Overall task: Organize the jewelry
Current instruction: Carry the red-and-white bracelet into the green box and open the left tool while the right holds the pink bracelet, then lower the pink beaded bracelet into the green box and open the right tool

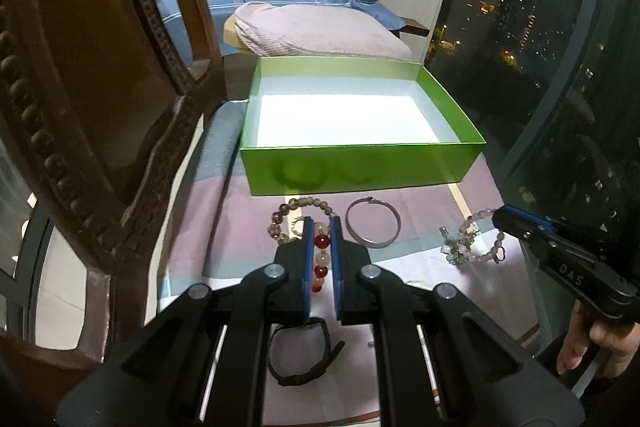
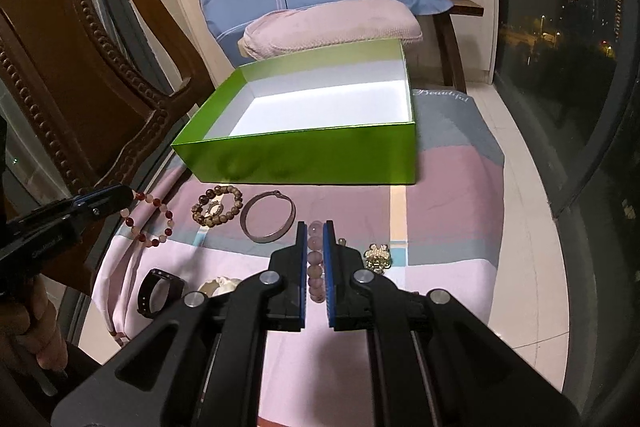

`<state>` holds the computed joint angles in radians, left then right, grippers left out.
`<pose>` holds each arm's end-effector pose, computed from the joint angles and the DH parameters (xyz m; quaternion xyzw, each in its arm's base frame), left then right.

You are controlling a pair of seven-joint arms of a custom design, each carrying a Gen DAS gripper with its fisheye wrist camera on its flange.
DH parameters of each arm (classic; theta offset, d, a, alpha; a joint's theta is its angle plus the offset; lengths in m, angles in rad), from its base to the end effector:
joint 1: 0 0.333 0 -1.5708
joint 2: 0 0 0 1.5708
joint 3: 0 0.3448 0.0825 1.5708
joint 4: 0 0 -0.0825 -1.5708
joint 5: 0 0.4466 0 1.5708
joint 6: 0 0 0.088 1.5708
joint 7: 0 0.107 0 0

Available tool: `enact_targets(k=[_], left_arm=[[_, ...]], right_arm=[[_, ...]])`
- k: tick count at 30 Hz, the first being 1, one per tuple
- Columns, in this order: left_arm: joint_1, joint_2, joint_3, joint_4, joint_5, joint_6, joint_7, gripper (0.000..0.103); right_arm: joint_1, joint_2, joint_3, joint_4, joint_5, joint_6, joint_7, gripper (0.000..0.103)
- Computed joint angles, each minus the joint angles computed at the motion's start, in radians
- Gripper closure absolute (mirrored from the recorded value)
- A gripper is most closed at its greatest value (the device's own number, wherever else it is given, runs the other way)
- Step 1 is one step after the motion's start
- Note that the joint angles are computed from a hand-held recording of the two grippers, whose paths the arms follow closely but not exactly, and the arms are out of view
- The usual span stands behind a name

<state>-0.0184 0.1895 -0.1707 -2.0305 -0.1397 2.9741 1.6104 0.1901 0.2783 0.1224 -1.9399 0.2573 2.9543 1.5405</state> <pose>0.6788 -0.1147 0.4350 -0.6283 0.6838 -0.3116 0.2015 0.6880 0.1980 0.4172 -0.6873 0.6277 -0.1480 0.3342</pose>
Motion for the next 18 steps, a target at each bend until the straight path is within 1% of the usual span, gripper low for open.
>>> enact_targets(k=[3, 6, 9, 12, 13, 14, 15, 16, 17, 18], left_arm=[[0.009, 0.020, -0.014, 0.036, -0.024, -0.018, 0.016, 0.095], [0.009, 0.060, -0.014, 0.118, -0.036, -0.057, 0.004, 0.095], [-0.030, 0.126, 0.030, 0.246, 0.038, -0.088, -0.070, 0.095], [-0.082, 0.223, 0.094, 0.422, 0.148, -0.123, -0.175, 0.095], [-0.084, 0.264, 0.098, 0.491, 0.166, -0.145, -0.191, 0.091], [-0.070, 0.310, 0.080, 0.568, 0.165, -0.196, -0.175, 0.084], [-0.065, 0.342, 0.073, 0.625, 0.168, -0.251, -0.172, 0.049], [-0.061, 0.361, 0.071, 0.649, 0.165, -0.265, -0.183, 0.022], [-0.064, 0.356, 0.080, 0.638, 0.172, -0.254, -0.208, 0.020], [-0.085, 0.333, 0.115, 0.592, 0.205, -0.217, -0.268, 0.020]], right_arm=[[-0.017, 0.003, 0.016, 0.003, 0.026, 0.003, -0.023, 0.095], [-0.040, 0.004, 0.039, 0.006, 0.072, 0.002, -0.061, 0.095], [-0.053, 0.001, 0.052, 0.007, 0.113, 0.001, -0.095, 0.095], [-0.053, 0.001, 0.050, 0.010, 0.133, -0.002, -0.108, 0.095], [-0.053, 0.001, 0.049, 0.011, 0.140, -0.005, -0.110, 0.095], [-0.049, 0.000, 0.043, 0.011, 0.138, -0.006, -0.108, 0.095], [-0.047, -0.004, 0.041, 0.009, 0.140, -0.006, -0.109, 0.095], [-0.047, -0.007, 0.042, 0.007, 0.144, -0.006, -0.112, 0.095], [-0.046, -0.010, 0.041, 0.006, 0.148, -0.004, -0.116, 0.095], [-0.046, -0.017, 0.042, 0.001, 0.151, 0.001, -0.123, 0.095]])
